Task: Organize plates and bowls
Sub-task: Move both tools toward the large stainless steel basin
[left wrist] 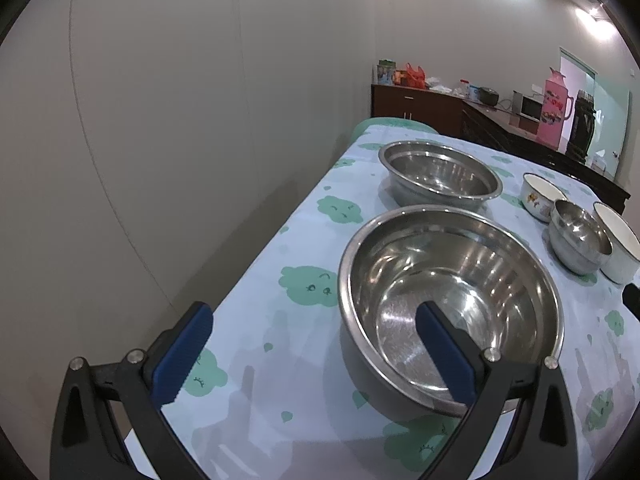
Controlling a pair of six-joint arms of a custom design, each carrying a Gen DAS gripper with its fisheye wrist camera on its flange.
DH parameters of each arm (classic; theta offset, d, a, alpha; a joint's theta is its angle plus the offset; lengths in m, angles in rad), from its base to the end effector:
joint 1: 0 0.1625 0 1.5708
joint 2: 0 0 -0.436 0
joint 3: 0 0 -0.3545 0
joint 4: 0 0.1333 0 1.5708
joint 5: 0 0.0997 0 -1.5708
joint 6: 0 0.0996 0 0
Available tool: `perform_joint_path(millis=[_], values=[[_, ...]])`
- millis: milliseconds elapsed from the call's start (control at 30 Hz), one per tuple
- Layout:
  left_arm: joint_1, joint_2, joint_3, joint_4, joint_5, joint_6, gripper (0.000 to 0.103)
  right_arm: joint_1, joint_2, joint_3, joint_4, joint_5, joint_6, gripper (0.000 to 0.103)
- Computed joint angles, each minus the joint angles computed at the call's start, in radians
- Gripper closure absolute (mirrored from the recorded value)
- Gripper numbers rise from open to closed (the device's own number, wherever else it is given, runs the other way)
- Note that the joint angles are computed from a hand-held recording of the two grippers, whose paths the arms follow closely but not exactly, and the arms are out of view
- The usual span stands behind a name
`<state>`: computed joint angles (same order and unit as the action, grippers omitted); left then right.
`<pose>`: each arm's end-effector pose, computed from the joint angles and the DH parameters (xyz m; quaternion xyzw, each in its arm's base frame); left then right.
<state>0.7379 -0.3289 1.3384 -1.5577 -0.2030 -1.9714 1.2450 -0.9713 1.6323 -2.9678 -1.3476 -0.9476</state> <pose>-0.3154 -0.5988 -0.0923 -0.1040 0.7360 -0.4795 0.4664 -0.0656 -0.6797 0.2998 0.3218 -0.8705 0.3492 0.1290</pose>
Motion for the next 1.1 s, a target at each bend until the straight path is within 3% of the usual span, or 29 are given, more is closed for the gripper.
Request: perform_joint_path(millis=[100,200,267,367,500,600,733,933,1100], values=[[0.002,-0.005,0.014,-0.035,-0.003,0.019,0.0,0.001,-0.004,0.007,0.014,0.013,-0.007,0.02],[0.009,-0.02,0.056,-0.186,-0.009,0.115,0.0,0.006,-0.008,0.017,0.032,0.037,-0.028,0.02],[0.009,-0.024,0.063,-0.204,-0.006,0.12,0.0,0.013,-0.006,0.03,0.013,0.051,-0.05,0.02],[0.003,-0.017,0.078,-0.283,0.009,0.202,0.0,0.044,0.023,0.022,-0.035,-0.059,-0.069,0.02],[0.011,-0.014,0.082,-0.322,0.014,0.236,0.0,0.029,0.046,-0.036,-0.037,-0.142,-0.039,0.02],[0.022,-0.009,0.075,-0.332,0.011,0.245,0.0,-0.01,0.057,-0.108,-0.071,-0.189,0.048,0.02],[0.028,0.001,0.073,-0.385,0.006,0.289,0.0,-0.041,0.125,-0.293,-0.028,-0.314,0.211,0.02],[0.025,-0.004,0.063,-0.313,0.016,0.246,0.0,-0.042,0.211,-0.469,0.104,-0.421,0.257,0.02],[0.03,-0.02,0.061,-0.218,0.014,0.145,0.0,-0.069,0.241,-0.595,0.201,-0.429,0.367,0.02]])
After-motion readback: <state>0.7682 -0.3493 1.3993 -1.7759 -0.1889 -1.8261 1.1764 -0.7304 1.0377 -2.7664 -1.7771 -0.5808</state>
